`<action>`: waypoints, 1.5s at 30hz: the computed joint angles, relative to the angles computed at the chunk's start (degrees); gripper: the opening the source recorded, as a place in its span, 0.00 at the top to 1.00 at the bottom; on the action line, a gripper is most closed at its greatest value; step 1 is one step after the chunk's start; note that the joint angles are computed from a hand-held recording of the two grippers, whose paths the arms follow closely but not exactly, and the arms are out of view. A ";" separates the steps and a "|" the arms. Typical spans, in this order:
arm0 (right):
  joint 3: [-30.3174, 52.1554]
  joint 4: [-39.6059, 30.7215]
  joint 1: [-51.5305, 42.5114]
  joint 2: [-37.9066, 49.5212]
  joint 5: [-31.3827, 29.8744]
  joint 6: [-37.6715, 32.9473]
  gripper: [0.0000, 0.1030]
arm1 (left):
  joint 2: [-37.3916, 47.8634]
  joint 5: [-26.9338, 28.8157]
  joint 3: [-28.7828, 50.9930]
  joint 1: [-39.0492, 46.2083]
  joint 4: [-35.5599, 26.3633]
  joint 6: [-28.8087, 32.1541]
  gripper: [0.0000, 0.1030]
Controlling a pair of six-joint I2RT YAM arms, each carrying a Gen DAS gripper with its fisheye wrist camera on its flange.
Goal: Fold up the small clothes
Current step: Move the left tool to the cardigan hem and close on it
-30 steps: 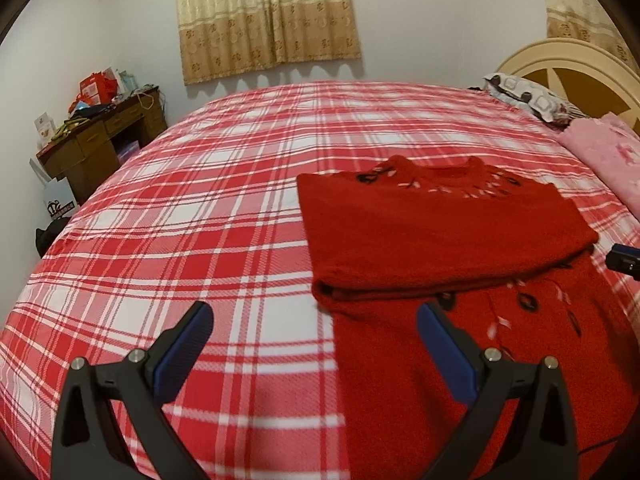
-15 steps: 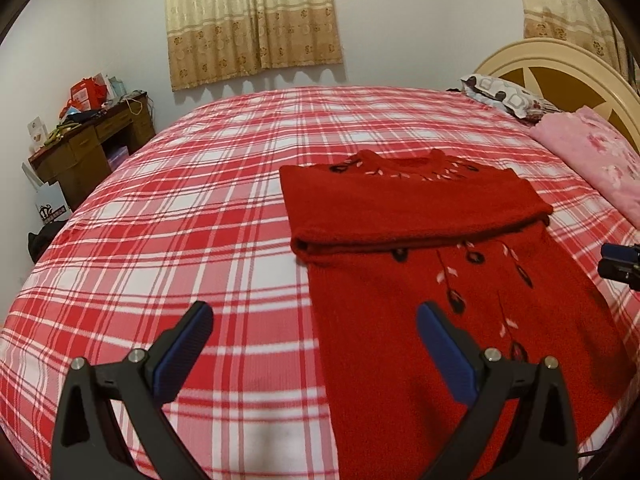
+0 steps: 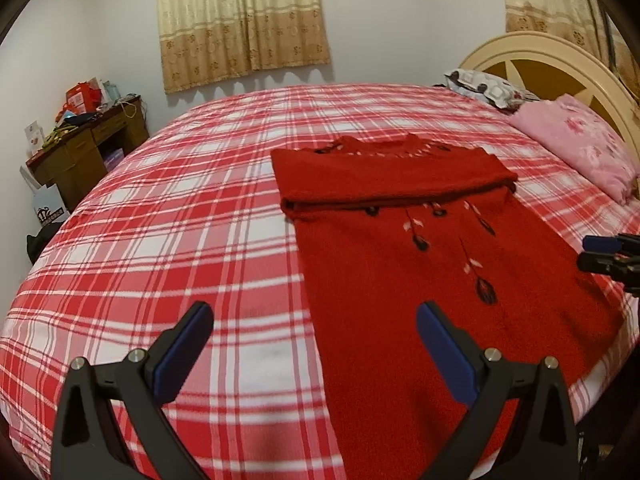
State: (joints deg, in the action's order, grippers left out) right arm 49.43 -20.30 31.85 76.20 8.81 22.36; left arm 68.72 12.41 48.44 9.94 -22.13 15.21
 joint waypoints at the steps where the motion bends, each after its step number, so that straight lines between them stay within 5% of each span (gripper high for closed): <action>1: -0.63 -0.07 0.50 -0.45 0.33 0.41 0.36 | -0.67 0.61 -0.40 0.30 -0.67 0.39 0.00; 16: -7.10 -2.20 5.32 -6.96 3.19 6.11 0.36 | -5.11 1.39 -6.59 -0.61 -5.41 2.44 0.01; 23: -10.80 -2.28 5.46 -11.12 3.85 7.74 0.36 | -0.01 7.80 -4.14 3.59 -12.66 2.70 0.14; 35: -12.40 -2.03 4.66 -12.55 4.58 8.12 0.36 | 3.25 12.58 -3.44 5.62 -18.54 4.32 0.50; 43: -12.57 -4.37 5.12 -14.54 6.07 8.39 0.36 | 2.91 10.86 -3.41 5.26 -18.86 5.32 0.67; 45: -13.30 -5.25 4.45 -15.97 5.99 8.62 0.36 | 2.10 9.74 -3.75 4.93 -18.44 5.56 0.84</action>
